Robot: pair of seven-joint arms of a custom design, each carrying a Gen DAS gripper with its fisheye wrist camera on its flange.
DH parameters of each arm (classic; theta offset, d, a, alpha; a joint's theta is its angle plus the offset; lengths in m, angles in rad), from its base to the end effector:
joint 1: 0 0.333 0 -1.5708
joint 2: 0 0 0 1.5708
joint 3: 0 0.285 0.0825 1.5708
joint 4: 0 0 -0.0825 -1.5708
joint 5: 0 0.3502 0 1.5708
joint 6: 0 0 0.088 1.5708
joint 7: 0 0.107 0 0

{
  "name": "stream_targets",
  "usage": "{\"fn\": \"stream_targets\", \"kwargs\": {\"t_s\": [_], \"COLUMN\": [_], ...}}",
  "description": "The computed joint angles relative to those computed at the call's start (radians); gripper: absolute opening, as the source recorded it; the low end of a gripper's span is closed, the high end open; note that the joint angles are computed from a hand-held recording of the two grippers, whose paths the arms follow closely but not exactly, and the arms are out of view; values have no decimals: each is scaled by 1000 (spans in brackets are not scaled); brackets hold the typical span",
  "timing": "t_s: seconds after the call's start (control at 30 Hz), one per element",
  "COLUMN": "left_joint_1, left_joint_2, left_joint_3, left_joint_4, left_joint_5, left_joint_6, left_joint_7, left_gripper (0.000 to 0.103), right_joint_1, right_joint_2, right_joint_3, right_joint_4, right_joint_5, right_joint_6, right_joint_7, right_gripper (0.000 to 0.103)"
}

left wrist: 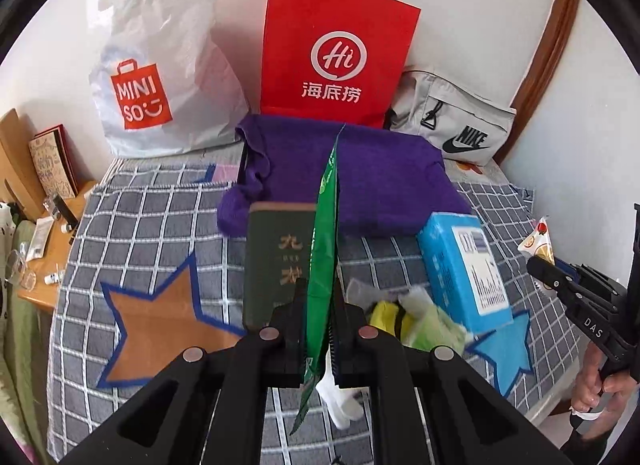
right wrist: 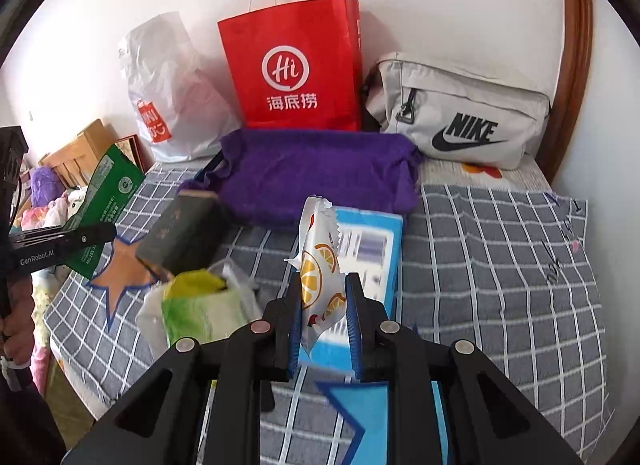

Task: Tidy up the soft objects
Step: 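Carry both packets to the purple towel and open both grippers to drop them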

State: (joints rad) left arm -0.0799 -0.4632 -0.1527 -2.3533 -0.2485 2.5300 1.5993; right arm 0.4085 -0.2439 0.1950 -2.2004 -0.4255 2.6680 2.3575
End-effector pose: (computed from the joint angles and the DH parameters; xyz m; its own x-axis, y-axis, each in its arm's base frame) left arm 0.4273 -0.1070 0.5572 -0.1580 -0.9760 0.1501 -0.8090 0.0408 -0.5864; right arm 0.4035 0.3016 0.5451 0.1759 -0.9797 -0.0960 -0.7169 -0.0607 -0.6945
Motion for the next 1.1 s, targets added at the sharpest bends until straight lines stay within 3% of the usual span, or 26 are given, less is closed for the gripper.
{"fn": "stream_targets", "kwargs": {"t_s": [0.43, 0.67, 1.1], "left_joint_1": [18, 13, -6], "left_joint_2": [305, 457, 739], "left_joint_3": [-6, 4, 11], "left_joint_4": [295, 452, 784], "left_joint_5": [66, 76, 60], "left_joint_6": [-34, -67, -166], "left_joint_7": [-61, -80, -87], "left_gripper": [9, 9, 9], "right_joint_1": [-13, -20, -23], "right_joint_2": [271, 405, 723], "right_joint_3": [-61, -76, -92], "right_joint_4": [300, 463, 918], "right_joint_5": [95, 165, 275], "right_joint_6": [-15, -62, -210], "right_joint_7": [-175, -264, -426], "right_gripper": [20, 20, 20]}}
